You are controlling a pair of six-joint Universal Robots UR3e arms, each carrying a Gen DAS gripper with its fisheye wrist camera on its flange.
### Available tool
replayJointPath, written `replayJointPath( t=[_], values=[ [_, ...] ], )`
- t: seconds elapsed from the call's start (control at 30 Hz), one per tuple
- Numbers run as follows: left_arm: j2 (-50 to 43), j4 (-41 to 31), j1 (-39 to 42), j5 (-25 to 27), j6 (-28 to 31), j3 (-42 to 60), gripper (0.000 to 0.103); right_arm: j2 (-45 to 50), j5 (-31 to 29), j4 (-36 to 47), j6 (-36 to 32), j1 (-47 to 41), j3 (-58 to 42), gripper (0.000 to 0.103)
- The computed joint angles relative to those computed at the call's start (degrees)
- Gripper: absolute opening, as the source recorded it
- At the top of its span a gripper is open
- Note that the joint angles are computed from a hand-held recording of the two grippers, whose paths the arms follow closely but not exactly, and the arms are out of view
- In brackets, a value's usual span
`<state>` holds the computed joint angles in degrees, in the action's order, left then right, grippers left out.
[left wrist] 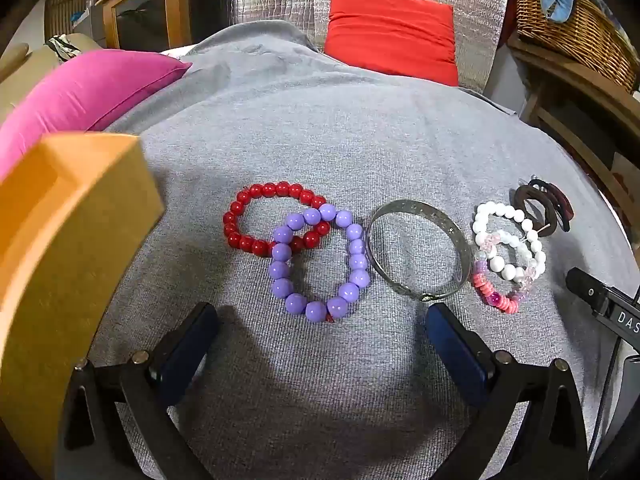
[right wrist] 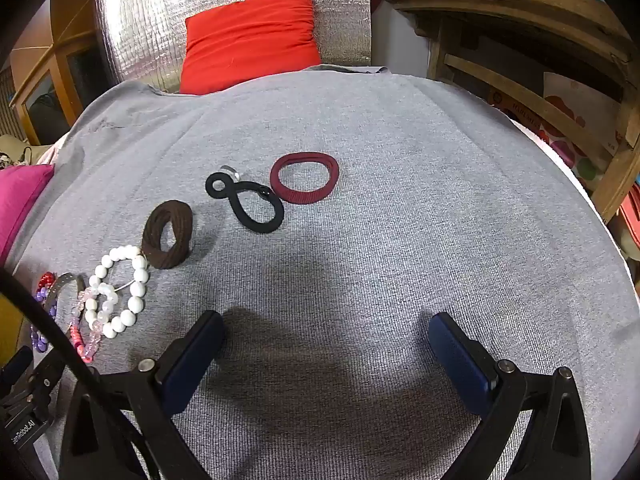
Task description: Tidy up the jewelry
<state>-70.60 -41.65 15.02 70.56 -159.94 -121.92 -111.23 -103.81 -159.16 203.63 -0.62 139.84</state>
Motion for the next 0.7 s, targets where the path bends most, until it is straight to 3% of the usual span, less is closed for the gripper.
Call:
replayJointPath(
  t=[0.7],
  values=[
    [-0.42, -0.06, 0.2, -0.07, 0.2, 0.29, 0.103, 0.56, -1.03, 1.19, 1.23, 1.05, -1.19, 0.103]
  ],
)
